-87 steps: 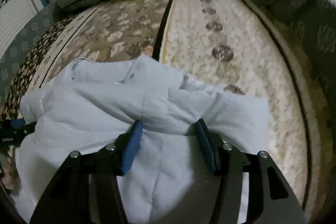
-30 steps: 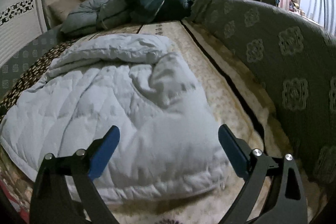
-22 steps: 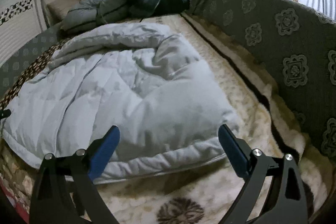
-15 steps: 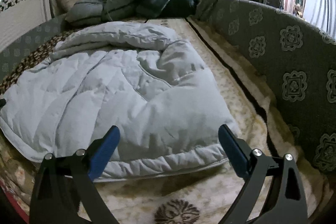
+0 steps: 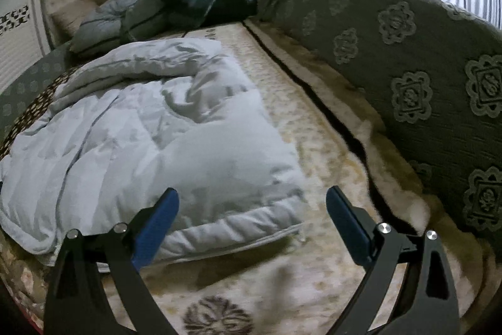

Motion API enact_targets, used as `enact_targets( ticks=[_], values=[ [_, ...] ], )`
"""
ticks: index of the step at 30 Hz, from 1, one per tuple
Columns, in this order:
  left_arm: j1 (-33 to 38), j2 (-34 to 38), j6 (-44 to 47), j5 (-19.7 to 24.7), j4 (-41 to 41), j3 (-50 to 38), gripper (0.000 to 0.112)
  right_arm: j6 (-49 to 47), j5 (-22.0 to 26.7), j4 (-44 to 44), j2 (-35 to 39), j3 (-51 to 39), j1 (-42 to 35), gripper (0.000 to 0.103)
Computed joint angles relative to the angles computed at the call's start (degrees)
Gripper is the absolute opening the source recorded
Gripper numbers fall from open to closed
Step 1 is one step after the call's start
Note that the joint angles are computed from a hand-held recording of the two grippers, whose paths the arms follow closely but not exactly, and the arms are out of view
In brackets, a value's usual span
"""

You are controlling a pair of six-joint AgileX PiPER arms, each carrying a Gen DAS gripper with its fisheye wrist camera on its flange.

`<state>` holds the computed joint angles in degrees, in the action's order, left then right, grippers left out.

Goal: Fold large clothes

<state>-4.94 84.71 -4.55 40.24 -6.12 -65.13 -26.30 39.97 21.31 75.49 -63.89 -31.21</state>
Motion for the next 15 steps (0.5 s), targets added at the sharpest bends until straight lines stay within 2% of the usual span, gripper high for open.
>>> enact_targets(
  ticks=[3,6,9,15],
  values=[
    [-1.6,-0.2,-2.7,0.4,3.0,0.1,0.076,-0.1,1.0,0.9,1.3,-1.0,-2.0,0.095],
    [-1.5,-1.7,-2.0,-1.4,3.2,3.1,0.074,-4.0,4.2,5.2,3.7,-2.1,-4.8,0.095],
    [0.2,-1.9,1.0,-2.2,-0.5,4.3,0.074,-7.7,5.4,8.9,6.0,-2.6,-5.9,0.095],
    [-1.4,-1.1,-2.7,-2.7,3.4,4.0,0.078,-10.2,6.0,12.4,10.0,-4.2,-5.8,0.095]
  ],
)
